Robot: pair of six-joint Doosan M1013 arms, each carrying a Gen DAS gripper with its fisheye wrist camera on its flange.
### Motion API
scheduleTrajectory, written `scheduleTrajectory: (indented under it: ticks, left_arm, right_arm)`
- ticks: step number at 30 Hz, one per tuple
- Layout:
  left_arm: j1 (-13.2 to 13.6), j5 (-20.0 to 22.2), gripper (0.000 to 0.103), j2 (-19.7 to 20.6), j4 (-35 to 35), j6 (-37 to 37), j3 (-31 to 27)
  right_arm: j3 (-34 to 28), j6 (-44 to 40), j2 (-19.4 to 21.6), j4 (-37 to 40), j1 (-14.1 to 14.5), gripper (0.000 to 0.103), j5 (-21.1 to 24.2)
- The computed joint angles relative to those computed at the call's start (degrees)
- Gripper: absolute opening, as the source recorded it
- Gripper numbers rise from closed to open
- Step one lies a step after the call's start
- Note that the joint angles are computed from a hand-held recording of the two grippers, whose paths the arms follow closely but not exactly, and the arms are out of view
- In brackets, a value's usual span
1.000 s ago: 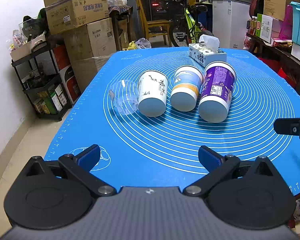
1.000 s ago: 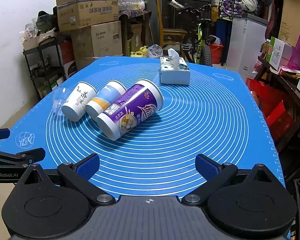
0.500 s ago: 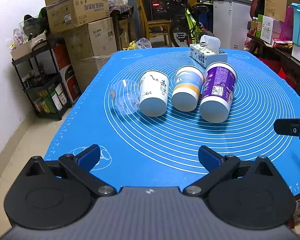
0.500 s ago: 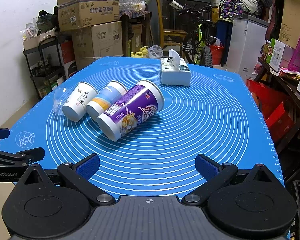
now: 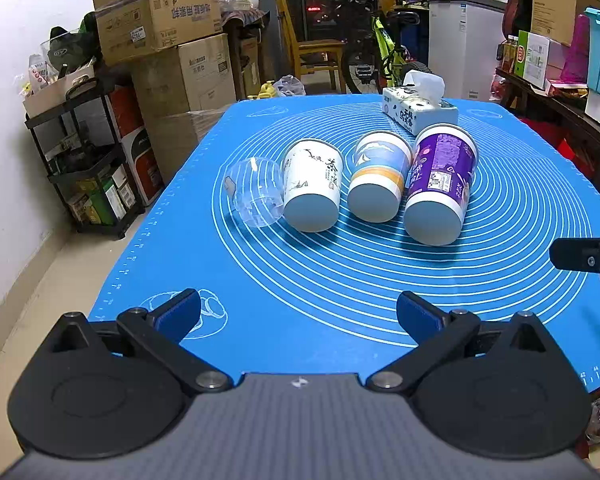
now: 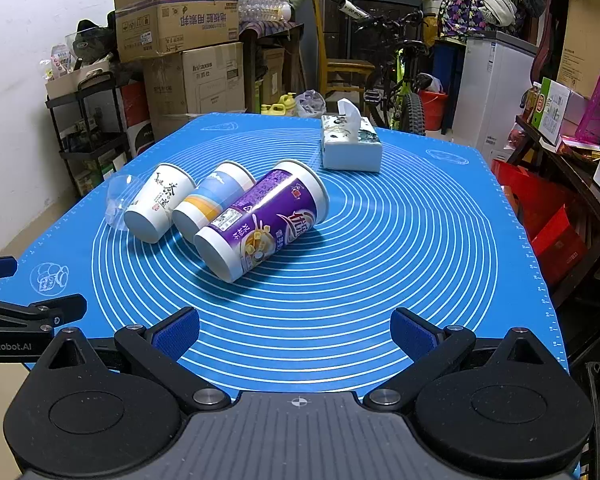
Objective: Flip cup upside down
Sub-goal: 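Move the left tool to the clear plastic cup and close on it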
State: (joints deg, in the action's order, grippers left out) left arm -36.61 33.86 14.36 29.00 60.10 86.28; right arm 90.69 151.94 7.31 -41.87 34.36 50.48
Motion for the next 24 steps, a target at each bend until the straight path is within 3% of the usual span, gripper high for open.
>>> scheduleTrajectory:
  ticks: [7,12,21,24]
  left_arm:
    - [0.3,0.3,0.103,0.0,0.8,-2.0,0.1]
    - [0.4,1.5,0.103,1.1,7.7,-10.9,-0.9]
    - [2.4,4.9,0.103,6.8,12.2,-19.3,-7.8]
    - [2.8,4.6,0.102,8.5,17.8,-24.8,-8.9]
  right_arm:
    - [-0.2,0.5,0.3,-0.4,0.1,0.101,0.5]
    - [-0.6,1.0,0.9,-1.1,0.1,0.101,1.3]
    - [0.0,4.9,1.4,-4.0,-0.6,0.101,2.0]
    - [-0.1,4.7,1.7,-4.0,-0.7,0.101,2.2]
